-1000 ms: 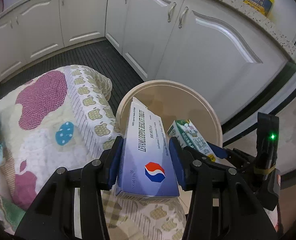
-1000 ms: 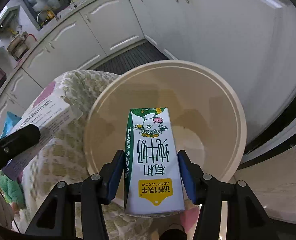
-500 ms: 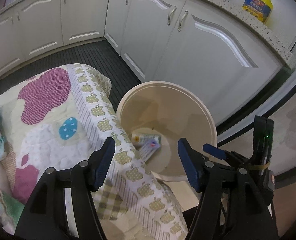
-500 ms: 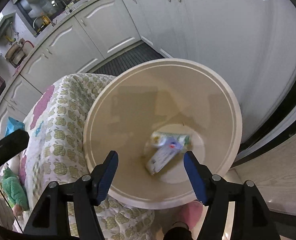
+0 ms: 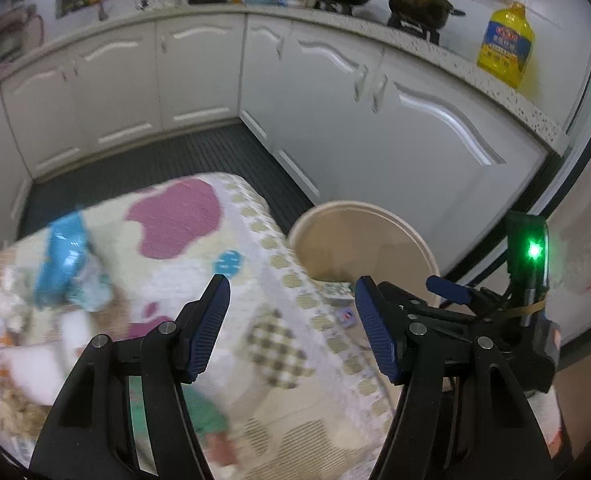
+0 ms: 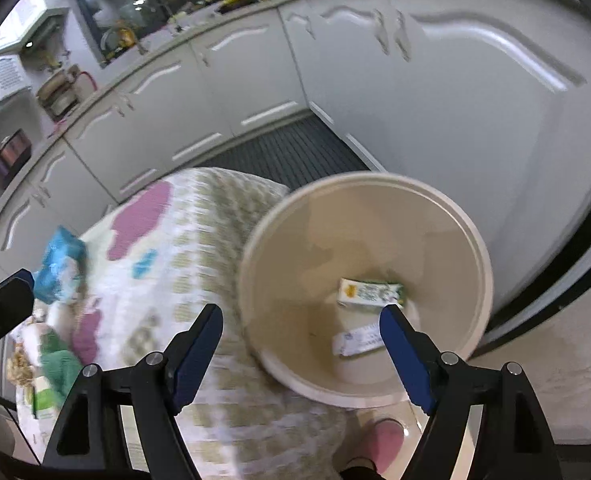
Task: Collect trash
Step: 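Move both tools back over the table toward the remaining trash, then grasp the white-orange wrapper with the left tool while the right tool grasps the blue bag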
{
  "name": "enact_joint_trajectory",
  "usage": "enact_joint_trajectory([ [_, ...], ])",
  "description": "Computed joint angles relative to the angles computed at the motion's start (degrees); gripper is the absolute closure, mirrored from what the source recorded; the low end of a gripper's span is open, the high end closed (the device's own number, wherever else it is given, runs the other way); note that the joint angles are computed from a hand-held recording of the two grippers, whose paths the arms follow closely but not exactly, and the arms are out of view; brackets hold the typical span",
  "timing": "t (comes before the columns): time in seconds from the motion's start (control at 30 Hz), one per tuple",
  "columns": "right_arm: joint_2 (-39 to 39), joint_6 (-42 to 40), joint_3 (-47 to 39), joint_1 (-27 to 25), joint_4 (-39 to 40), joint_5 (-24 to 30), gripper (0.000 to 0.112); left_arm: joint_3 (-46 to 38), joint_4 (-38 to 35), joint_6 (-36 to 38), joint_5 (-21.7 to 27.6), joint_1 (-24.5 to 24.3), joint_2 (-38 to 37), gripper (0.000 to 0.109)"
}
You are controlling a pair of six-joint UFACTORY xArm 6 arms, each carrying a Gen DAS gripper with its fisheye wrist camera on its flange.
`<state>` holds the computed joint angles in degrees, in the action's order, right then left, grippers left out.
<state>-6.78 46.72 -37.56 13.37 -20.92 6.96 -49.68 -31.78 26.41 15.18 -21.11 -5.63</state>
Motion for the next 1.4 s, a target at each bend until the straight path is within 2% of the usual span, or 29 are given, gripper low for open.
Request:
enact_joint_trajectory([
  [0.17,-0.96,1.06,-2.20,3.92,0.00,0.18,0.032,4.45,0.69,0.92,-1.62,3.23,-5.72,0.045],
  [0.37,0.34,2.67,-6.63,9.60,-2.11,0.22,0.030,9.01,-3.17,5.97,-2.28,9.06,-11.71,0.045],
  [0.47,1.83,3.55,-9.05,11.96,-3.62,0.65,0.029,9.84,-5.74,8.92,0.08,13.31,-13.66,0.045],
  [0.77,7.52,-0.73,-16.21,17.89,-0.48,0.29,0.029,12.34,-9.92,15.21,3.80,27.00,-17.43,0.045],
  [0.9,11.86,-9.51,-20.84,20.53,7.94,0.02,0.029,12.25,-13.02,19.13,5.94,32.79,-16.91,0.045],
  [1.03,17.41,-26.19,-27.16,23.12,26.45,0.65,0.029,11.16,-16.42,22.27,8.41,37.37,-14.66,0.045],
  [1.07,18.39,-28.11,-28.42,23.35,28.70,1.11,0.029,10.73,-16.91,22.61,8.92,38.29,-13.80,0.045],
  [1.27,28.87,-35.26,-42.71,22.87,39.12,8.14,0.028,7.00,-23.24,26.29,13.39,42.38,-7.10,0.045],
  [1.4,35.23,-36.95,-51.16,22.19,41.87,11.83,0.024,4.22,-25.68,27.17,15.39,43.32,-2.16,0.045],
])
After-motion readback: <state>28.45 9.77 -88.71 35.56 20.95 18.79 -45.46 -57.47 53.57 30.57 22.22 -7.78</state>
